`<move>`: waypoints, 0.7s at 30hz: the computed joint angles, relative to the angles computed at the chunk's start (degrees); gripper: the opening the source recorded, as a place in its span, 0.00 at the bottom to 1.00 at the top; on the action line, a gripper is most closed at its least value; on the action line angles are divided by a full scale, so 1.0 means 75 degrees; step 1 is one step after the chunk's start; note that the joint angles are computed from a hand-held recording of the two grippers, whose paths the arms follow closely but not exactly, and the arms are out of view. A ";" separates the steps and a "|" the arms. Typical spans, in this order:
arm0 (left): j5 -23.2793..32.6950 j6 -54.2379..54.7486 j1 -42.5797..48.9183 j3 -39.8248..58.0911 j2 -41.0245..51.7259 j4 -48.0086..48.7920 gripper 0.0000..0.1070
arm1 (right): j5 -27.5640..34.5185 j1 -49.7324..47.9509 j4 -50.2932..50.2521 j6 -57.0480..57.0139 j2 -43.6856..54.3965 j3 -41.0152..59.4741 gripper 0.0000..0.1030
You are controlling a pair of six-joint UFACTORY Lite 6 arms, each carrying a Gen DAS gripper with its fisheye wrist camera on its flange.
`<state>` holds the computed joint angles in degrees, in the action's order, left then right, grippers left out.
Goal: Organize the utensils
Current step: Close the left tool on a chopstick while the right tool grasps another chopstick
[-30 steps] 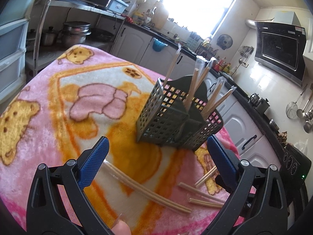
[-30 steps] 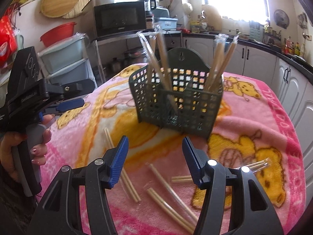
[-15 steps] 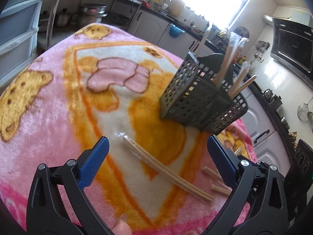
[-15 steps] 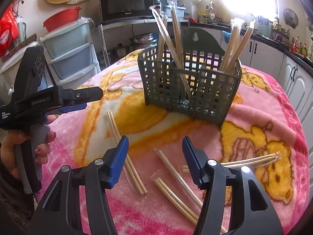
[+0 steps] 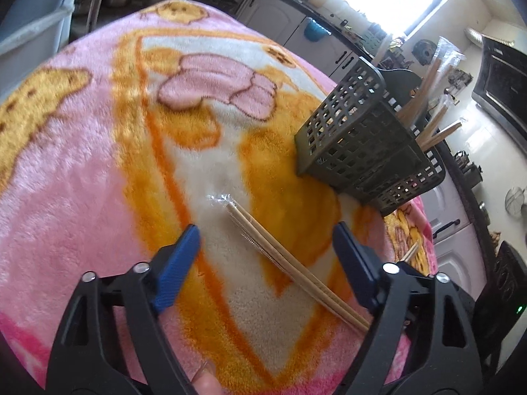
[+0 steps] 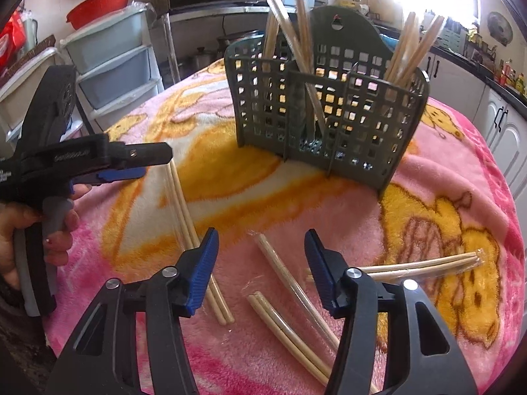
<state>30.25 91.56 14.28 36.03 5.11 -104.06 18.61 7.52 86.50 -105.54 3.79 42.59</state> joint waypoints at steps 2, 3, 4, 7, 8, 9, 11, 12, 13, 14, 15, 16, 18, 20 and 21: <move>0.0020 -0.0110 0.0028 0.0119 0.0136 0.0043 0.64 | -0.0064 0.0079 -0.0369 0.0248 0.0188 0.0150 0.47; 0.0042 -0.0222 0.0037 0.0204 0.0204 0.0144 0.63 | -0.0090 0.0112 -0.0584 0.0425 0.0279 0.0245 0.45; 0.0027 -0.0402 0.0032 0.0333 0.0321 0.0282 0.62 | -0.0132 0.0156 -0.0670 0.0461 0.0368 0.0298 0.44; -0.0264 -0.0647 -0.0114 0.0538 0.0446 0.0429 0.59 | -0.0414 0.0320 -0.1182 0.0872 0.0571 0.0482 0.41; -0.0346 -0.0693 -0.0164 0.0607 0.0489 0.0470 0.58 | -0.0476 0.0356 -0.1382 0.1053 0.0661 0.0562 0.39; -0.0480 -0.0756 -0.0240 0.0701 0.0544 0.0485 0.57 | -0.0496 0.0387 -0.1707 0.1372 0.0779 0.0681 0.37; -0.0640 -0.0898 -0.0313 0.0874 0.0656 0.0580 0.53 | -0.0464 0.0390 -0.2361 0.2000 0.0993 0.0898 0.33; -0.0767 -0.0963 -0.0379 0.0979 0.0725 0.0619 0.52 | -0.0455 0.0385 -0.2460 0.2072 0.1016 0.0922 0.31; -0.0996 -0.1024 -0.0487 0.1117 0.0809 0.0647 0.48 | -0.0435 0.0378 -0.2561 0.2143 0.1046 0.0954 0.30; -0.1157 -0.1023 -0.0546 0.1209 0.0875 0.0625 0.43 | -0.0431 0.0395 -0.2658 0.2235 0.1069 0.0976 0.29; -0.1295 -0.0967 -0.0598 0.1247 0.0902 0.0560 0.41 | -0.0411 0.0379 -0.2692 0.2237 0.1096 0.0998 0.27; -0.1495 -0.0836 -0.0674 0.1316 0.0965 0.0421 0.36 | -0.0434 0.0421 -0.2676 0.2230 0.1163 0.1043 0.25; -0.1834 -0.0541 -0.0794 0.1388 0.1039 0.0125 0.28 | -0.0451 0.0437 -0.2659 0.2206 0.1201 0.1068 0.22; -0.1995 -0.0194 -0.0811 0.1419 0.1103 -0.0201 0.18 | -0.0490 0.0498 -0.2811 0.2333 0.1173 0.1070 0.18; -0.2019 -0.0021 -0.0782 0.1403 0.1117 -0.0376 0.16 | -0.0549 0.0567 -0.2819 0.2334 0.1187 0.1086 0.16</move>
<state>15.11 91.41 8.42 46.55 13.49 -106.88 14.49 11.77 65.36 -88.03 12.70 50.74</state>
